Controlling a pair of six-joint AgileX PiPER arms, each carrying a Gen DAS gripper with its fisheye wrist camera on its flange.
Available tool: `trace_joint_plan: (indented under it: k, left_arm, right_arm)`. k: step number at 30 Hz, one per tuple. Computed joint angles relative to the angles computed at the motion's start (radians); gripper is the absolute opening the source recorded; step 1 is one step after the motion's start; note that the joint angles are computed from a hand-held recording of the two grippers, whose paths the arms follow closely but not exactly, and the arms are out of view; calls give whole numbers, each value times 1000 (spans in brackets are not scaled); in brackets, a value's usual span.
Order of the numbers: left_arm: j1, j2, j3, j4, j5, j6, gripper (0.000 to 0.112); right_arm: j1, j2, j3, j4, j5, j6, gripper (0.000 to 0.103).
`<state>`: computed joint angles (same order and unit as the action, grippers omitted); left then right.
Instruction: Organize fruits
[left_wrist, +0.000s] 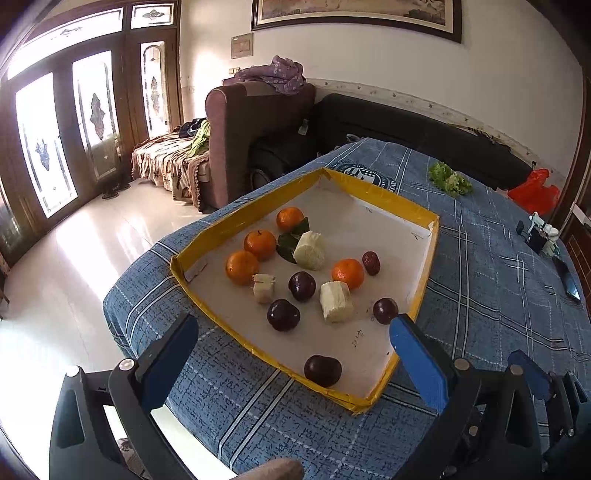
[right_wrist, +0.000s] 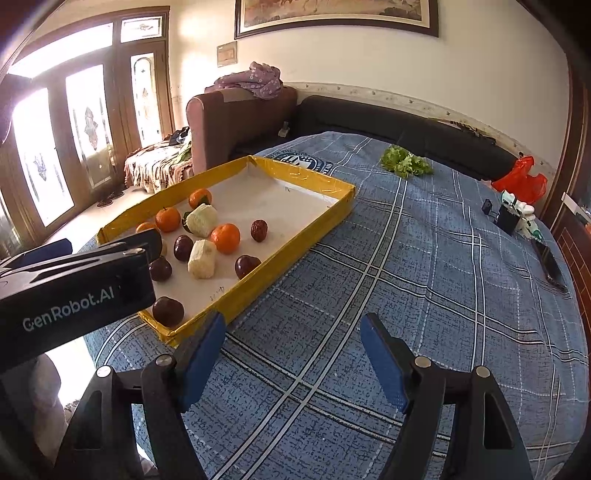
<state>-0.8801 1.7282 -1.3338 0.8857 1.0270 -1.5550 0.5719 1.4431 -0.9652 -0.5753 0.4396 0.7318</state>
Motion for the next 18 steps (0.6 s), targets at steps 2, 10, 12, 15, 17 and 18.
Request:
trace_joint_plan:
  k: [2, 10, 12, 15, 17, 18]
  left_arm:
    - [2, -1, 1, -4, 0, 1, 103]
    - [0, 2, 7, -3, -5, -9, 103]
    - [2, 5, 4, -6, -7, -5, 103]
    - [2, 5, 3, -8, -8, -3, 103]
    - [3, 5, 4, -9, -10, -2, 103]
    - [4, 3, 5, -11, -12, -1, 103]
  right_arm:
    - [1, 2, 1, -4, -1, 5, 80]
    - [0, 11, 1, 9, -6, -8, 80]
    - [4, 12, 1, 4, -5, -2, 81]
    - [4, 12, 1, 6, -5, -5, 81]
    - [4, 14, -1, 11, -3, -8, 81]
    - [5, 15, -2, 11, -2, -8, 81]
